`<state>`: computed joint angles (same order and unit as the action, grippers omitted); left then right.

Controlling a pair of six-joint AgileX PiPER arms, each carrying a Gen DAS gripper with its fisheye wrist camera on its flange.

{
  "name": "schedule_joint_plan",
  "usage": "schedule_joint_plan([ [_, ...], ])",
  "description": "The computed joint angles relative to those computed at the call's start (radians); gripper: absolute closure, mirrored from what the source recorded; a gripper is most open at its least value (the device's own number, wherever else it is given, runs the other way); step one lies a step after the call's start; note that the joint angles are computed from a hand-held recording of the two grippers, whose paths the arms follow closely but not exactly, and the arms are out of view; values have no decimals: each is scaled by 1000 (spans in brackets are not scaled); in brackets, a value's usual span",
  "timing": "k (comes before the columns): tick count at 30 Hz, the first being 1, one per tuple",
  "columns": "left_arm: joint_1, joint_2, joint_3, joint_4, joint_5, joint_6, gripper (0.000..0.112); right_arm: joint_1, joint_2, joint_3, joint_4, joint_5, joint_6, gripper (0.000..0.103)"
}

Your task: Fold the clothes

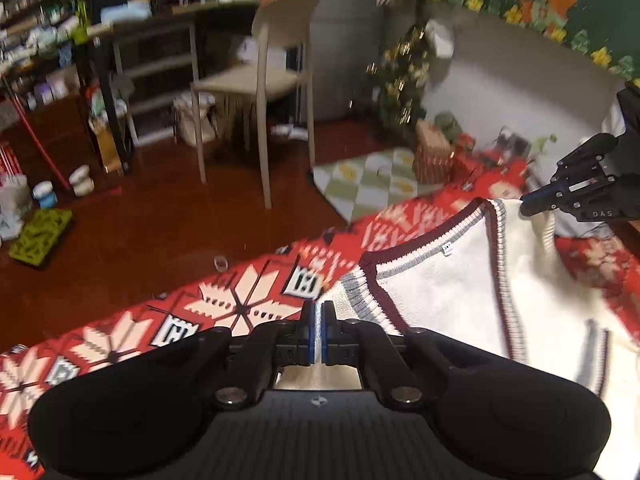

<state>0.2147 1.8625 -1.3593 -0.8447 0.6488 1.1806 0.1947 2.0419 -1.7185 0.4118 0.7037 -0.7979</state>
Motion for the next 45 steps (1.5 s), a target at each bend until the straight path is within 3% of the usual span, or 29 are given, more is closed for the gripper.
schedule_joint_plan([
  [3,41,-171,151,-109,18,122,110,2,-165,153,28,-40,-28,102],
  [8,96,-476,393,-160,45,210,110,37,-501,436,-3,-104,-38,102],
  [12,162,-713,552,-144,117,221,110,133,-749,613,-184,-103,95,102],
  [16,256,-895,664,-91,252,238,110,286,-938,733,-411,-35,314,102],
  [19,301,-1004,745,-30,326,275,110,448,-1039,819,-595,29,492,102],
  [23,309,-1108,843,57,390,315,110,616,-1104,929,-710,108,621,102],
  [28,116,-1154,965,212,257,221,109,737,-1076,1047,-737,128,672,102],
  [32,25,-1104,999,323,201,115,100,694,-1009,1080,-665,98,600,101],
  [35,67,-1057,977,333,225,114,97,620,-974,1078,-566,98,497,97],
  [36,90,-1046,967,330,239,119,92,584,-974,1071,-519,113,442,96],
  [41,347,-1002,886,240,407,219,86,300,-983,972,-281,206,181,95],
  [45,503,-942,797,156,517,155,79,78,-1001,899,-95,295,79,90],
])
